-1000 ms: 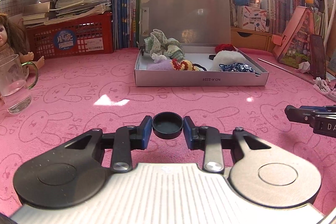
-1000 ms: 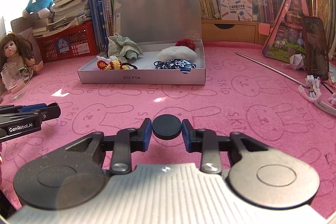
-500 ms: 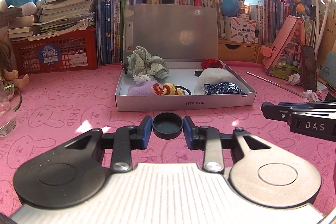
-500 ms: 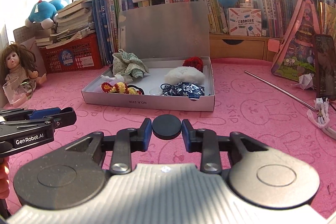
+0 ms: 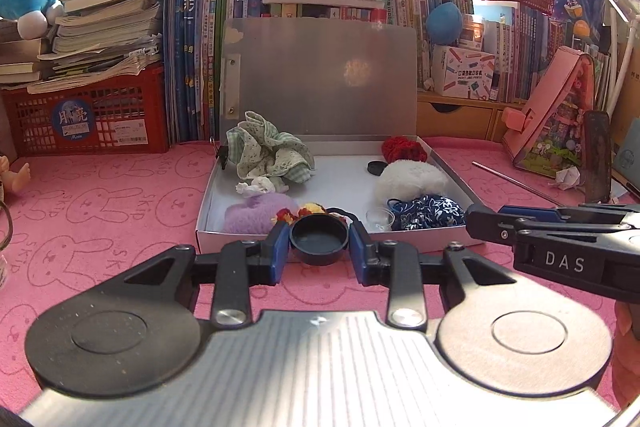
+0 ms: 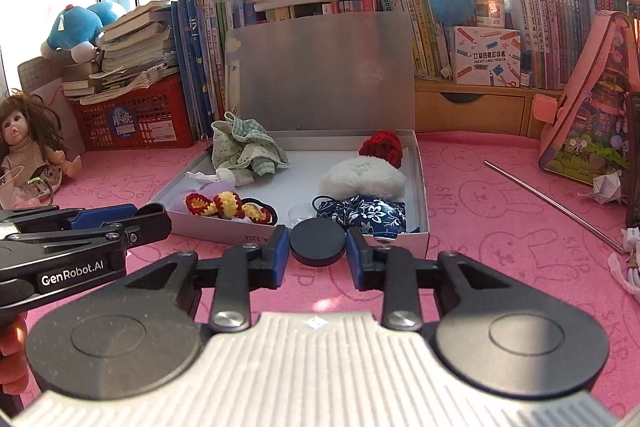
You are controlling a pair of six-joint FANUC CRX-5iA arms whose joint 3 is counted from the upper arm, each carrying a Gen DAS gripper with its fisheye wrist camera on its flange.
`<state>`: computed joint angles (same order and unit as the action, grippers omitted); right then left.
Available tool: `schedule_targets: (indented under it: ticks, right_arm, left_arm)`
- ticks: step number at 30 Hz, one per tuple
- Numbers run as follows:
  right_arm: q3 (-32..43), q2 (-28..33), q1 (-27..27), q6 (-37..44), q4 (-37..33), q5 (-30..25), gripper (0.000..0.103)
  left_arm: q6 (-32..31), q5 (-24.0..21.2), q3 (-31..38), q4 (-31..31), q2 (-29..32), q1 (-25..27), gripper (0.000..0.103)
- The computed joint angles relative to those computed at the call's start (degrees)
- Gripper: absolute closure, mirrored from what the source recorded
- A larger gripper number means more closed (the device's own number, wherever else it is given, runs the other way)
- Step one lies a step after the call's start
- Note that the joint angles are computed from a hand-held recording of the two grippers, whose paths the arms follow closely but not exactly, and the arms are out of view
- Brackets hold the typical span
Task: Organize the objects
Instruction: 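Carry both black lids in both grippers over the white box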
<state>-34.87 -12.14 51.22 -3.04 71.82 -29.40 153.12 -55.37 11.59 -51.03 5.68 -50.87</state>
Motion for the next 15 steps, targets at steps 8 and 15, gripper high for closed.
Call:
schedule_targets:
  ticks: [8, 15]
  right_arm:
    - [4.91, 4.71, -3.35, 3.02, -1.81, 2.68, 0.067]
    - [9.22, 9.18, -4.96, 5.2, -3.3, 3.69, 0.067]
  left_arm:
    - [-4.66, 1.2, 5.87, 3.07, 4.41, 4.72, 0.065]
    - [-7.53, 0.11, 10.44, 5.82, 8.59, 7.77, 0.065]
